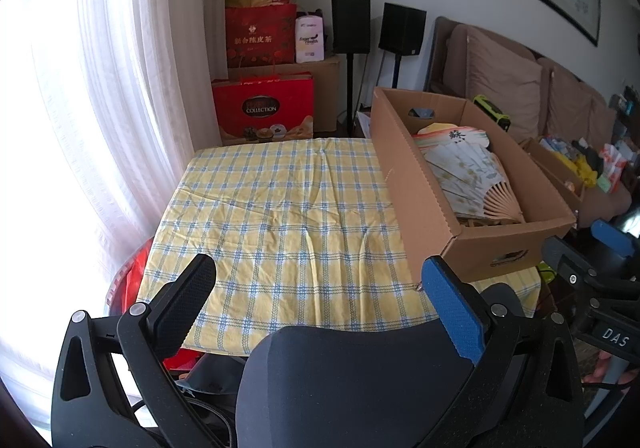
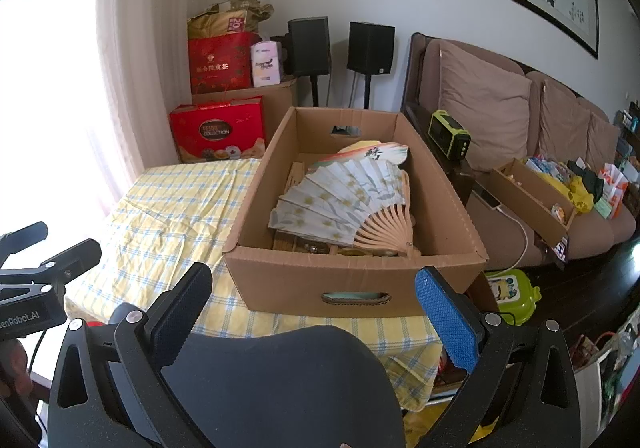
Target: Organize objects
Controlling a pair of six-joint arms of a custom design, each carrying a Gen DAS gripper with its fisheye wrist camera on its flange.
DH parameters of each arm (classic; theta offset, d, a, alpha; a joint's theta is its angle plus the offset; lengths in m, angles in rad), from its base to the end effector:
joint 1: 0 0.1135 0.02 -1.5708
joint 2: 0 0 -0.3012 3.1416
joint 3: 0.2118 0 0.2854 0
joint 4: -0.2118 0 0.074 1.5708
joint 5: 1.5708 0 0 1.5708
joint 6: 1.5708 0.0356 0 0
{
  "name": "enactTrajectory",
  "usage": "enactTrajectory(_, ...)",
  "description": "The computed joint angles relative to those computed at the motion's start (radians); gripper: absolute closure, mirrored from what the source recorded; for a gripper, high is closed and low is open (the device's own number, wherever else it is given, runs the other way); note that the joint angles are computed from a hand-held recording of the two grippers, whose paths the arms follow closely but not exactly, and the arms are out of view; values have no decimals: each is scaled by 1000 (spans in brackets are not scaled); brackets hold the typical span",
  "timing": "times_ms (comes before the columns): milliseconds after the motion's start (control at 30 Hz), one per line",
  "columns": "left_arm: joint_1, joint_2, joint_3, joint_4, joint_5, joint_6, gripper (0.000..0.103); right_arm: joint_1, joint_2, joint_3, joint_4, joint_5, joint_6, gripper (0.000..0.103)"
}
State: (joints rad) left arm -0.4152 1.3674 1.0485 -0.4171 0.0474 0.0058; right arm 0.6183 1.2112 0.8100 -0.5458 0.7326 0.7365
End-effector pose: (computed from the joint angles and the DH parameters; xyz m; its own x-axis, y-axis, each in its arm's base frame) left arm 0.2959 -0.1323 0.3044 -0.6117 0.2760 -0.7413 0.4386 0.8983 -0.0275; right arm 0.2200 0.1272 0.2602 -0.5656 0.2105 -0.7974 0.3609 0.9326 -0.0098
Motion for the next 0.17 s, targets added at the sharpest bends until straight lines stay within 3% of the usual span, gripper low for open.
enactTrajectory(167,-3,2,0,3,-9,-2,0,1,1,0,-1,1,4,0)
